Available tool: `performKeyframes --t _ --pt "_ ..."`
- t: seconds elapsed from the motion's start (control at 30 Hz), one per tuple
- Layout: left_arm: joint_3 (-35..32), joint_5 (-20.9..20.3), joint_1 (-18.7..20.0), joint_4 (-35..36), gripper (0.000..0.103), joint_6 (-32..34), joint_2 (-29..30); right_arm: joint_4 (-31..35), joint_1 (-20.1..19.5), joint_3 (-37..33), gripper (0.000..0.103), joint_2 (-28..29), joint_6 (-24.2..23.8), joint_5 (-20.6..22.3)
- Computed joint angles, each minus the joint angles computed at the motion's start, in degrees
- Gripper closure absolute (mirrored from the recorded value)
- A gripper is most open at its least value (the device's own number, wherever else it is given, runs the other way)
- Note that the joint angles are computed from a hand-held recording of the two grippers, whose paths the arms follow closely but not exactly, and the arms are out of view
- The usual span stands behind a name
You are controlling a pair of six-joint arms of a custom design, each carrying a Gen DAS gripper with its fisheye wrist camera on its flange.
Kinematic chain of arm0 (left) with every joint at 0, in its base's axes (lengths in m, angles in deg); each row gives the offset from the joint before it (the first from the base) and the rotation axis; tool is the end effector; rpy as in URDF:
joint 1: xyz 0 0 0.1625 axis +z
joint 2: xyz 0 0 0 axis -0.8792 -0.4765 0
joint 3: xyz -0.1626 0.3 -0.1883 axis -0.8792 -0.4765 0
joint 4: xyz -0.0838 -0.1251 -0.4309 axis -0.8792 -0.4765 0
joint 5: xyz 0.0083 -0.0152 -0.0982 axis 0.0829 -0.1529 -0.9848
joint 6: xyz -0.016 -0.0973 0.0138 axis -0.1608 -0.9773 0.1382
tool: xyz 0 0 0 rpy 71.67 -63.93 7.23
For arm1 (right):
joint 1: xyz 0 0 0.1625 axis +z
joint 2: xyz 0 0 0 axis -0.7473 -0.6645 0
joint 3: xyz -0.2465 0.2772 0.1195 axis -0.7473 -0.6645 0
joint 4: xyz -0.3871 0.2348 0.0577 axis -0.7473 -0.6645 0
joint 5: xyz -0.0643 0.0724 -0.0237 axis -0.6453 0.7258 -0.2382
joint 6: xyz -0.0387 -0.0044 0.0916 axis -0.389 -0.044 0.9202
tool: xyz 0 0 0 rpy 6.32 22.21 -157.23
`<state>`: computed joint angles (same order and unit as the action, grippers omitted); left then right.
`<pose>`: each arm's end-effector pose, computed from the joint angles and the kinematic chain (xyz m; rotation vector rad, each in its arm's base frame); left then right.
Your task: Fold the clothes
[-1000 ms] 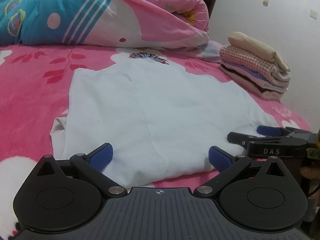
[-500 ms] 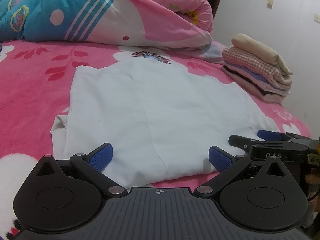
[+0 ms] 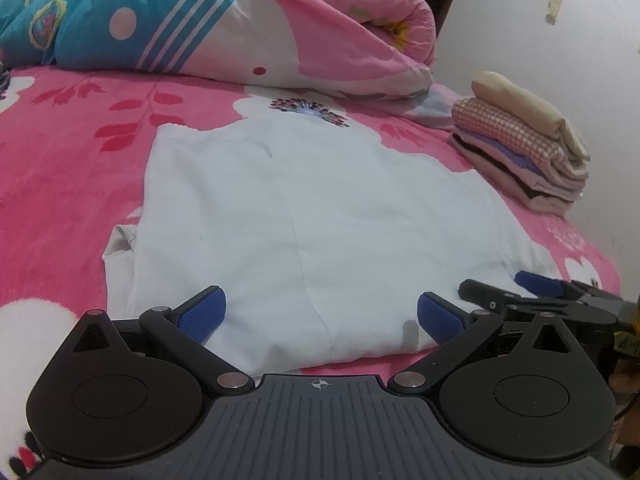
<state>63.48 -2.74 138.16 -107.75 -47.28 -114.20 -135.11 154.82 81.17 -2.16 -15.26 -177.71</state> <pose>0.0821 -0.4749 0.2660 0.1060 2.2968 -1.2776 0.2831 -0.5871 -0.1213 1.0479 -2.3683 0.9154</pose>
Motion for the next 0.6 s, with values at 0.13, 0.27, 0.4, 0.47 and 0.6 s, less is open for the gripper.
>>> performKeyframes --t 0.13,0.27,0.4,0.47,0.6 --pt "-0.14 0.19 -0.05 0.76 0.0 -0.66 -0.18 0.35 -0.12 0.22 0.0 -0.26 0.47 0.54" --pt "-0.15 1.29 -0.49 0.75 0.0 -0.94 0.1 -0.18 0.0 0.22 0.0 0.0 0.21 0.29" --pt "-0.26 2.62 -1.0 1.23 0.0 -0.87 0.27 -0.76 0.03 0.31 0.0 0.19 0.01 0.29" --pt "-0.3 3.26 -1.26 1.7 0.0 -0.15 0.24 -0.96 0.01 0.33 0.0 0.26 -0.09 0.36" --pt "-0.18 6.76 -2.78 0.75 0.0 0.9 0.71 -1.22 -0.05 0.36 0.0 0.35 -0.25 0.45"
